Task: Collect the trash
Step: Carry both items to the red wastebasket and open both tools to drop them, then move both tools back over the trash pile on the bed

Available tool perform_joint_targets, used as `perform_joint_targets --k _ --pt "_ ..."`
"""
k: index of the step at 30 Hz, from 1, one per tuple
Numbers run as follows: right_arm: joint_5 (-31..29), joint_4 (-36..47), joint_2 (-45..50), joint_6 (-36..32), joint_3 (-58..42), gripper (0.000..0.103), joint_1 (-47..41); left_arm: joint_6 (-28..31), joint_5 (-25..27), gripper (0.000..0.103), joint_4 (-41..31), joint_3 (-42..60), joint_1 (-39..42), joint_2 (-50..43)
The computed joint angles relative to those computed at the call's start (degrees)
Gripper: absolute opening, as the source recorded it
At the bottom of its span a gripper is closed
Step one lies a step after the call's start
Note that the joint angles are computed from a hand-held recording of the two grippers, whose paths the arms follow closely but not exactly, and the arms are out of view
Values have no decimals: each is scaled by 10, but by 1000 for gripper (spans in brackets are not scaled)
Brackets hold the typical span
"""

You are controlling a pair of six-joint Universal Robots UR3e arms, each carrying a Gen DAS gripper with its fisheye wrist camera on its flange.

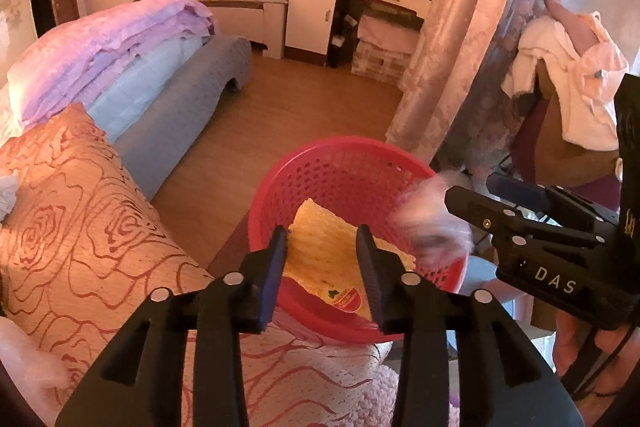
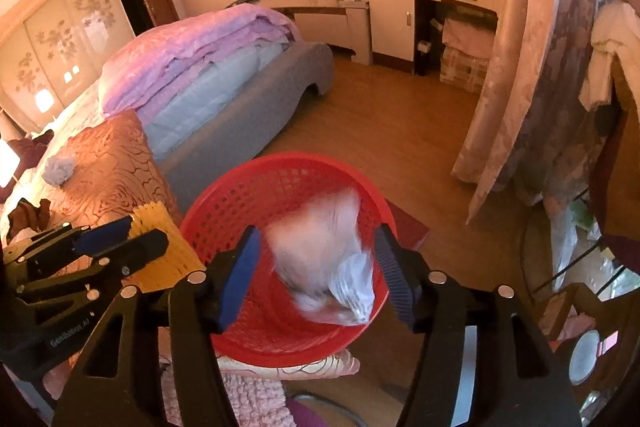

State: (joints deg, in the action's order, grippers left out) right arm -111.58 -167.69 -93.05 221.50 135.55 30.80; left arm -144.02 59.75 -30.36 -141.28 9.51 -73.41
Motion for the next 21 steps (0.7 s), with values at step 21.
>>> perform_joint_targets --k 21 --pt "-45 9 3 17 -23 63 37 40 -44 66 -97 -38 111 138"
